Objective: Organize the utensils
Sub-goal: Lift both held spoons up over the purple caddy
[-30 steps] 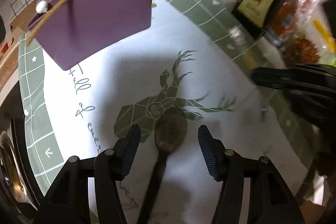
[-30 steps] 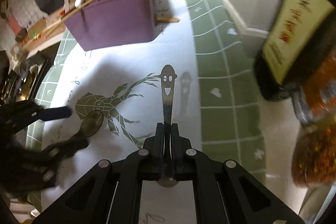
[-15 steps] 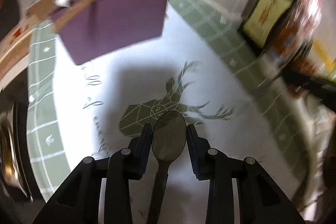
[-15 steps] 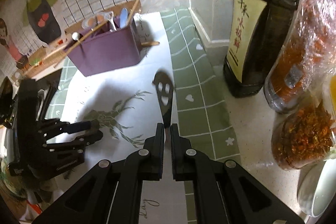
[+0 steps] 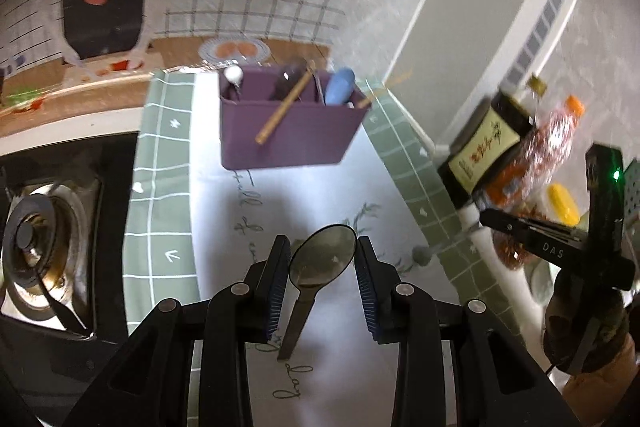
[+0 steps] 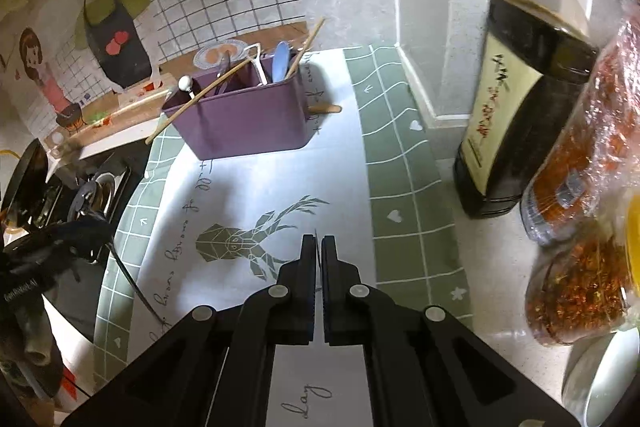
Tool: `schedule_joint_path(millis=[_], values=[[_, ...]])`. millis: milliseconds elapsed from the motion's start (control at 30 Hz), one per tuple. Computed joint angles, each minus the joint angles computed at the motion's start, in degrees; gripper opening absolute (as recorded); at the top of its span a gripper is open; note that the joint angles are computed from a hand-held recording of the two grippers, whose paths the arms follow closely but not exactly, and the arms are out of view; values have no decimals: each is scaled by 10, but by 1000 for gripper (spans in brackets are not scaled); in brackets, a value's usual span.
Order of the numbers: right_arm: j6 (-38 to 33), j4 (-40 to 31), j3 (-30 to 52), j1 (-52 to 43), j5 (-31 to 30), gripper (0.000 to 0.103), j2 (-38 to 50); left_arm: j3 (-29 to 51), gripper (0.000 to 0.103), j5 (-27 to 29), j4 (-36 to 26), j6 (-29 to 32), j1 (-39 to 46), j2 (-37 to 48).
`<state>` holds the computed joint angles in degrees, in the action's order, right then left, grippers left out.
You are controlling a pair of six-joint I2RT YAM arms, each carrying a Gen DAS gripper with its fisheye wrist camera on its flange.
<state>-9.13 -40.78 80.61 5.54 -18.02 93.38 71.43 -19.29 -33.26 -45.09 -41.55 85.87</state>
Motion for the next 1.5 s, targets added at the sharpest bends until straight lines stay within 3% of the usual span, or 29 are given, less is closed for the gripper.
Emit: schedule_joint_path(millis=[267,400,433,500,533,567,900,933,967,1067,1333,1500], values=[[-16,-21,33,-1,7,1,-12,15,34,-25,-10,8,3,-23],[-78,-45,34,14,36,3,6,21,34,-24,-16,9,4,-20],[-97,-48,27,17,43,9,13,23,34,-23,-18,9,5,-19],[-123,-48,9,21,54,31,25,23,34,-23,-19,9,4,-18],[-131,-37,-7,23,59,47,27,23,34,-21,-20,10,5,-19],[-138,-28,-18,23,60,50,27,22,34,-22,-19,9,4,-18],[-132,-10,12,45,88,50,145,20,34,-19,-26,7,6,-15],[-132,-9,10,48,92,48,147,18,34,-18,-26,6,6,-16],[-133,-5,5,52,97,30,144,18,34,-19,-27,5,6,-16],[-131,1,-9,59,102,26,122,19,34,-19,-28,5,8,-17],[-66,-1,20,53,17,26,29,43,34,-27,-27,22,11,-8],[-29,-9,82,58,-33,26,5,111,34,-28,-33,56,25,7]])
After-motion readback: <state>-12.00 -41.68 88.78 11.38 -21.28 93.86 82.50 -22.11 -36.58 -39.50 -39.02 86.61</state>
